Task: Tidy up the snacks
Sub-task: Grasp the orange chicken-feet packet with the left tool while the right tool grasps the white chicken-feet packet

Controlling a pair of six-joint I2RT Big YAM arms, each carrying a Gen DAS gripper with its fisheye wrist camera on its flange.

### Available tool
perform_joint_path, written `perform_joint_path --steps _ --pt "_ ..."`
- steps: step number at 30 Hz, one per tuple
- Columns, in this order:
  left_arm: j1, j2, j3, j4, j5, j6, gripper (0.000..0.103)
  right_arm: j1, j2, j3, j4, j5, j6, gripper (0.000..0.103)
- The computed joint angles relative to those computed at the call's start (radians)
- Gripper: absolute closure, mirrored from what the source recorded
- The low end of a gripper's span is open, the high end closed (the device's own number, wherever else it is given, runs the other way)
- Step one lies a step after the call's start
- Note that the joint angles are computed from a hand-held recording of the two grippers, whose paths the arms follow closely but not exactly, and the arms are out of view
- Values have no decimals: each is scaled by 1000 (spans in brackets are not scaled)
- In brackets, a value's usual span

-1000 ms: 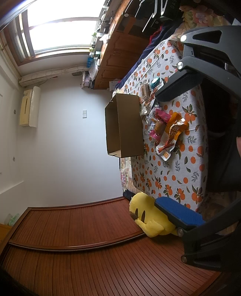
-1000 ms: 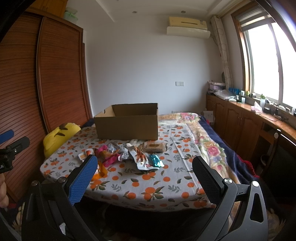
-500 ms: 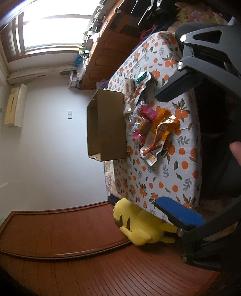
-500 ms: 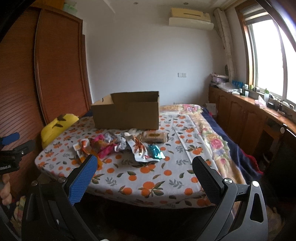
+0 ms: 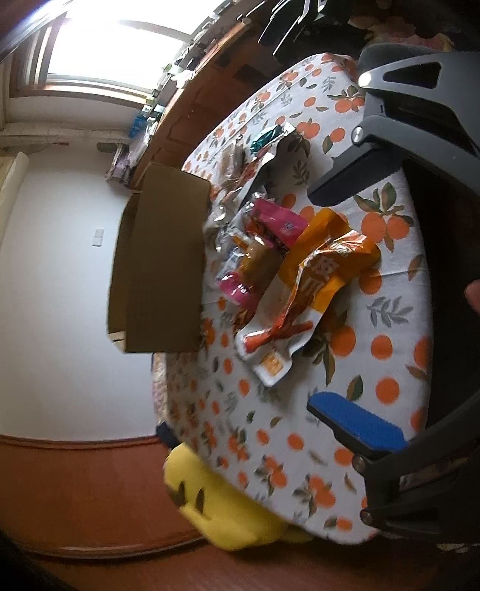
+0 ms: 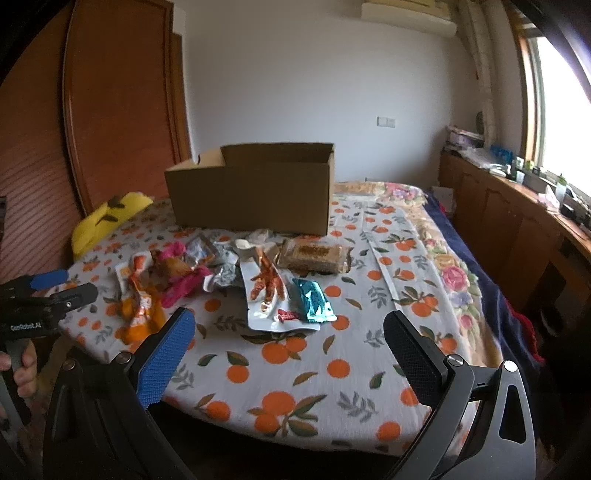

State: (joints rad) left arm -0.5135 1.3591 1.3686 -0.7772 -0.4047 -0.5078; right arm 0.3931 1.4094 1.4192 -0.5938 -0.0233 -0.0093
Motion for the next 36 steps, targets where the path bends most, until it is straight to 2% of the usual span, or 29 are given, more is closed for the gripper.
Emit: perform_joint_path --steps 8,11,18,25,32,36 --pt "64 90 57 -29 138 -37 6 -13 91 69 -52 -63 -14 0" --pt "84 129 93 -66 174 -54 6 -13 103 73 -62 -72 -18 0" --pt "111 208 165 -123 219 -86 6 -31 120 72 -70 -92 5 0" --pt "123 244 205 -125 222 -75 6 -47 143 89 -82 -106 13 0" --pt "145 200 153 -58 227 -66 41 -37 210 186 -109 -155 -45 0" --pt "159 188 144 -59 247 -55 44 -32 282 298 -167 -207 -86 1"
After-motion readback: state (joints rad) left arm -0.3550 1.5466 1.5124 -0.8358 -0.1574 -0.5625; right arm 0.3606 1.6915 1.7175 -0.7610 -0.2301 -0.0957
